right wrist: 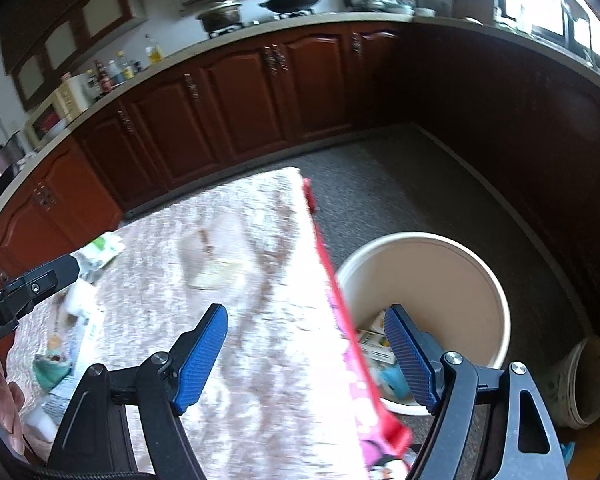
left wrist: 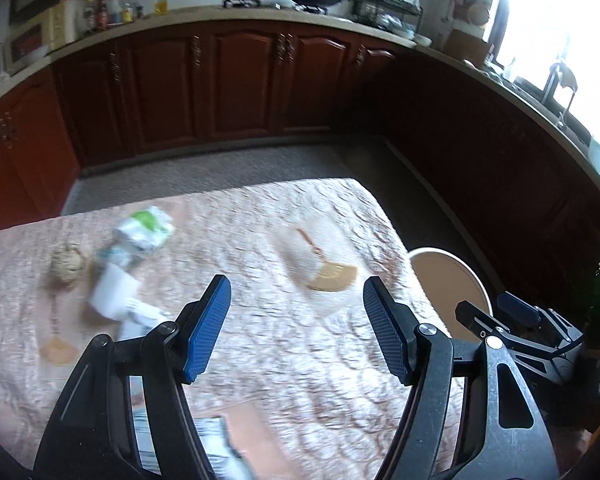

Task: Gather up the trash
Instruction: 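Move both tools back over the table, then grasp the twine ball with the left tool while the right tool grasps the green-labelled tissue pack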

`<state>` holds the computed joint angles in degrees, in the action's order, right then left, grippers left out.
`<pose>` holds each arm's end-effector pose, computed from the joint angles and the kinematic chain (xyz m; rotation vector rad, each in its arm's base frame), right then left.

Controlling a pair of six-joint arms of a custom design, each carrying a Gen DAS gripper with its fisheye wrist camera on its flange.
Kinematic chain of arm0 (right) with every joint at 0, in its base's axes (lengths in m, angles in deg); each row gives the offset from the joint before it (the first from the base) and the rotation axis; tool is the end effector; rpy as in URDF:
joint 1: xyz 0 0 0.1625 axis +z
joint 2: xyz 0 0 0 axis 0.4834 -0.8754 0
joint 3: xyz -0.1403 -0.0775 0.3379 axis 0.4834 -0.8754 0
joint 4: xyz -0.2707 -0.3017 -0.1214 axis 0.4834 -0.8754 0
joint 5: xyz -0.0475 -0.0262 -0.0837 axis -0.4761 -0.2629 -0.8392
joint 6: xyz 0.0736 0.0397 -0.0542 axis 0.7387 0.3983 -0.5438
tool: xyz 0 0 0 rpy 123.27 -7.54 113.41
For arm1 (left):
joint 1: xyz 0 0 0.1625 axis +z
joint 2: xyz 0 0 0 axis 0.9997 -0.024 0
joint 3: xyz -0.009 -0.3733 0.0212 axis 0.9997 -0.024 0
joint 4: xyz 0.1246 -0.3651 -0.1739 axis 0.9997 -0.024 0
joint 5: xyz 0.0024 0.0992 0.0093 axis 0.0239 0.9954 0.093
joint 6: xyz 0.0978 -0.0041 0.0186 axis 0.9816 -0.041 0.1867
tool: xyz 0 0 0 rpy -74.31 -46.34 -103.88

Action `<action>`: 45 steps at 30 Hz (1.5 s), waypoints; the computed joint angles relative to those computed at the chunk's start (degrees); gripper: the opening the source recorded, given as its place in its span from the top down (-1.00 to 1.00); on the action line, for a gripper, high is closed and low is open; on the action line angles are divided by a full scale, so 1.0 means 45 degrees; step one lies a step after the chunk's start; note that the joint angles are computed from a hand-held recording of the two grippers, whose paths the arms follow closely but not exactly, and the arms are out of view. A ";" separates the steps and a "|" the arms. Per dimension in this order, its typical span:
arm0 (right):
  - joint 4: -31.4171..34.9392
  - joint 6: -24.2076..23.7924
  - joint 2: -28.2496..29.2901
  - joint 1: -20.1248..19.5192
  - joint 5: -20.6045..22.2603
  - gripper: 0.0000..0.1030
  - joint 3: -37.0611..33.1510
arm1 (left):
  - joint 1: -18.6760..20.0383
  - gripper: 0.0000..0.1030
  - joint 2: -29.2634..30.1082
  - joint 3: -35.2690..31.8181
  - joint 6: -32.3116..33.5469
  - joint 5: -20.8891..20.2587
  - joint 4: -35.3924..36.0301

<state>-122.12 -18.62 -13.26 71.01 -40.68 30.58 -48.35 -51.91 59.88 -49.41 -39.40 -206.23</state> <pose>0.1594 -0.5114 0.3209 0.0166 -2.2953 1.0072 -0.3779 -0.5785 0.1947 0.7236 2.4613 -0.7266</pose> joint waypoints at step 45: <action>0.3434 -0.0055 0.7112 0.1428 0.2641 -0.65 -0.6896 | 0.4477 -0.32 -0.1551 -0.1380 -0.0121 -0.0241 0.1321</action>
<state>-106.67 -18.87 18.75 77.43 -28.79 -0.45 -28.20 -58.89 53.67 -49.95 -40.48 -200.28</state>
